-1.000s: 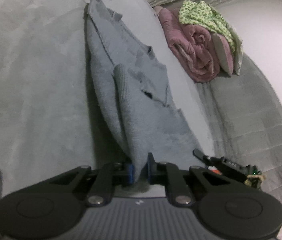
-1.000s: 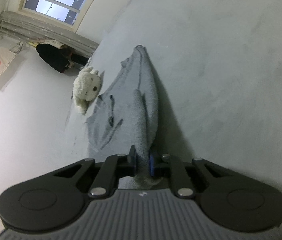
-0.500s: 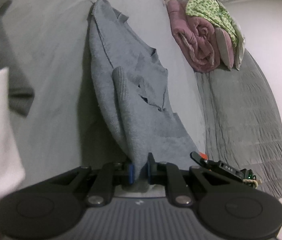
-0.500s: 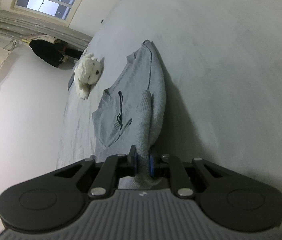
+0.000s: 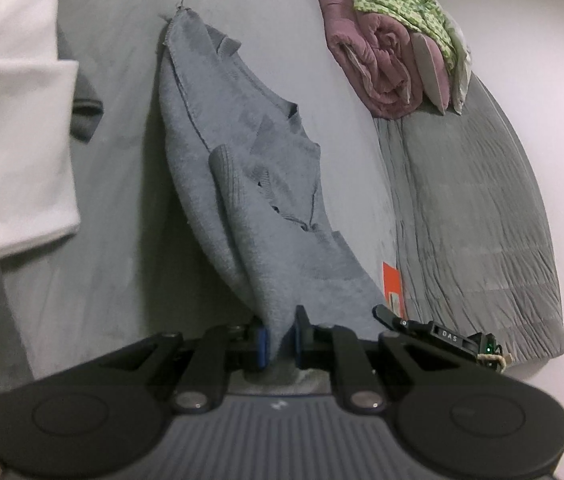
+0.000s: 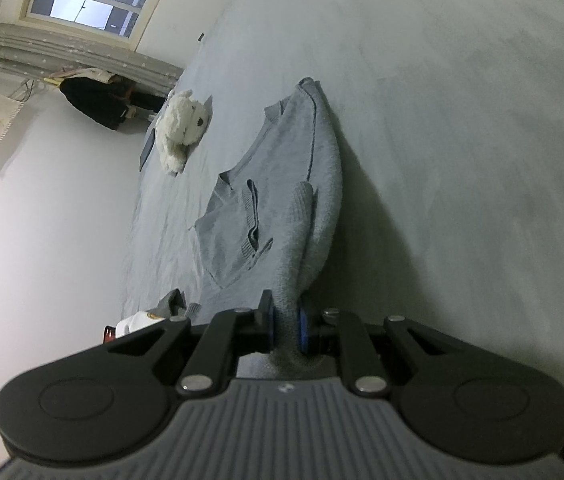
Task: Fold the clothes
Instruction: 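Lift the folded edge with both grippers and fold it over toward the collar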
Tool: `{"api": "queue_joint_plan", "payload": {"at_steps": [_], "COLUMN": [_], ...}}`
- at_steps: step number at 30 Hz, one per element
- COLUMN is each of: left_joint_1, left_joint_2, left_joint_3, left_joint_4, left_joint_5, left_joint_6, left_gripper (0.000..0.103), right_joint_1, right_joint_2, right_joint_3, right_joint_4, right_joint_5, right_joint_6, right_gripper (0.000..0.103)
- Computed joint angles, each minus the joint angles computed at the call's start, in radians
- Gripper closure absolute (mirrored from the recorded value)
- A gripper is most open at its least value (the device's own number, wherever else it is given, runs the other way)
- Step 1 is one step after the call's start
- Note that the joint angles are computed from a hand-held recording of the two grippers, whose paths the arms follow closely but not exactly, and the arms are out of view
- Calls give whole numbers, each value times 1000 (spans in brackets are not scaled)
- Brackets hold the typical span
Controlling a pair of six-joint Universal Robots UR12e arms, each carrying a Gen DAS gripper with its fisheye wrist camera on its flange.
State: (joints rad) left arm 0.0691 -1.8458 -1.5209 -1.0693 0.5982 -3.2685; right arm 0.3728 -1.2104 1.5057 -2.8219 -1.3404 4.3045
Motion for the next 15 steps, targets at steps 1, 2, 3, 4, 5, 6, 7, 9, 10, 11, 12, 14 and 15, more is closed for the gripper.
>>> {"api": "queue_joint_plan", "payload": {"at_steps": [1, 2, 3, 4, 5, 6, 7, 9, 10, 11, 12, 14, 15], "left_joint_1": [2, 2, 2, 3, 3, 3, 3, 3, 2, 2, 2, 3, 3], "left_joint_2": [3, 4, 3, 3, 1, -1, -3, -8, -11, -14, -18, -28, -32], "left_joint_3": [-3, -3, -2, -2, -1, 1, 3, 7, 10, 12, 15, 22, 26], "left_joint_4": [-7, -13, -18, -21, -20, -16, -13, -6, -1, 4, 10, 22, 28], "left_joint_5": [-2, -5, -7, -10, -14, -19, -23, -33, -37, -41, -46, -58, -63], "left_joint_6": [6, 9, 8, 9, 7, 3, -1, -10, -15, -21, -28, -46, -55], "left_gripper": [91, 91, 91, 91, 91, 91, 91, 91, 91, 91, 91, 91, 91], "right_joint_1": [1, 0, 0, -1, -2, -3, -5, -7, -8, -8, -9, -12, -13], "right_joint_2": [-1, 0, 0, 1, 3, 5, 8, 10, 12, 15, 19, 28, 33], "right_joint_3": [1, 0, -2, -4, -7, -11, -16, -19, -22, -26, -31, -43, -48], "right_joint_4": [1, 4, 8, 12, 15, 18, 22, 17, 14, 11, 7, -2, -7], "right_joint_5": [3, 5, 7, 10, 12, 13, 14, 16, 16, 17, 17, 17, 19], "right_joint_6": [2, 5, 8, 11, 13, 13, 14, 14, 15, 14, 16, 21, 24], "right_gripper": [89, 89, 89, 89, 89, 89, 89, 89, 88, 88, 88, 88, 88]}}
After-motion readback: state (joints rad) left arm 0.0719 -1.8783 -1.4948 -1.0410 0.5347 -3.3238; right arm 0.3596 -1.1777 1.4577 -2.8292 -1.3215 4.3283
